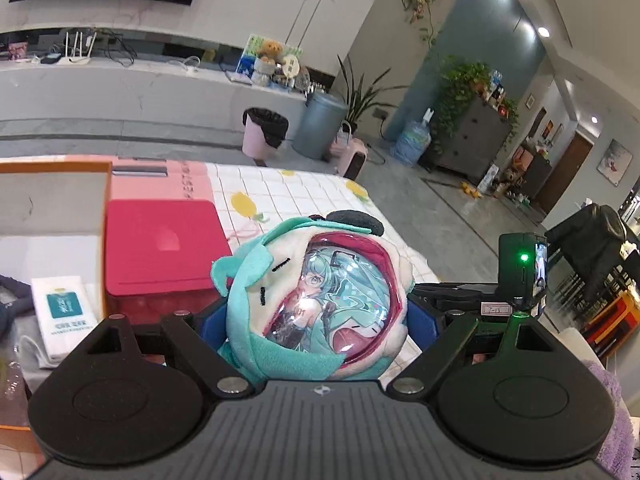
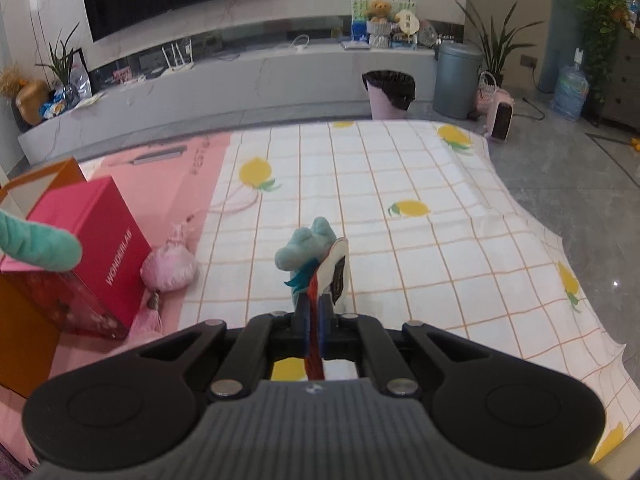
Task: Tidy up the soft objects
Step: 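Carry the teal pouch and dinosaur plush toward the orange box with both tools, then open the left tool to drop the pouch while the right tool releases the dinosaur plush into the box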
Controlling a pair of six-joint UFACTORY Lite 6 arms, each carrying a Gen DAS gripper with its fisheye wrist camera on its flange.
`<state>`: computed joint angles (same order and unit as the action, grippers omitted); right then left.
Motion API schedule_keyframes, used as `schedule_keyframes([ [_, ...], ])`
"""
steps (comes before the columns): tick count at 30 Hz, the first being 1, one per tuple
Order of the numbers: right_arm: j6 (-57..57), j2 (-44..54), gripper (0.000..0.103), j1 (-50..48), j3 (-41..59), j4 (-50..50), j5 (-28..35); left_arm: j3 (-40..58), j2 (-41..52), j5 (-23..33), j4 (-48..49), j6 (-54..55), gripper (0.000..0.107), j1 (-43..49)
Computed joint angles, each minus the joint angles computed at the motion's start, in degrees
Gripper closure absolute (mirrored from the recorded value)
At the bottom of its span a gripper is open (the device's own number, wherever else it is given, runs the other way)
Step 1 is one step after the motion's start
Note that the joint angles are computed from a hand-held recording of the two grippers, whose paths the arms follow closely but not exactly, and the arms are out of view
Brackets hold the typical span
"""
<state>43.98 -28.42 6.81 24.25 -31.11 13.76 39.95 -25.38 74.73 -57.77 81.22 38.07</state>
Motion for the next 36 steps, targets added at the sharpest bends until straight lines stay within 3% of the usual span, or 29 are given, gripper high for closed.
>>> schedule_keyframes([
  [6, 10.0, -2.5, 0.103, 8.0, 3.5, -8.8, 5.4, 2.2, -1.4, 2.2, -0.3, 1.5, 0.007, 5.3],
  [9, 20.9, -1.7, 0.103, 18.2, 7.4, -19.4, 13.3, 2.9, -3.9, 2.0, 0.2, 3.2, 0.007, 9.6],
  [16, 27.8, 4.3, 0.103, 37.8, 20.0, -27.6, 24.3, 5.5, -6.2, 0.0, -1.9, 5.6, 0.007, 17.0],
  [23, 35.7, 14.7, 0.103, 47.7, 33.1, -33.2, 25.9, 9.3, -1.5, 0.0, -5.9, 10.7, 0.007, 25.1],
  [25, 37.5, 18.3, 0.103, 49.7, 36.8, -35.6, 25.9, 9.3, 0.2, -2.8, -6.2, 12.3, 0.007, 25.7],
  [32, 37.6, 33.9, 0.103, 49.5, 49.4, -36.0, 18.0, 5.2, 6.6, -26.9, -8.0, 17.7, 0.007, 16.5],
  [36, 38.3, 43.5, 0.103, 46.6, 54.9, -36.1, 10.2, 6.0, 13.4, -33.0, -6.6, 19.1, 0.007, 13.7],
])
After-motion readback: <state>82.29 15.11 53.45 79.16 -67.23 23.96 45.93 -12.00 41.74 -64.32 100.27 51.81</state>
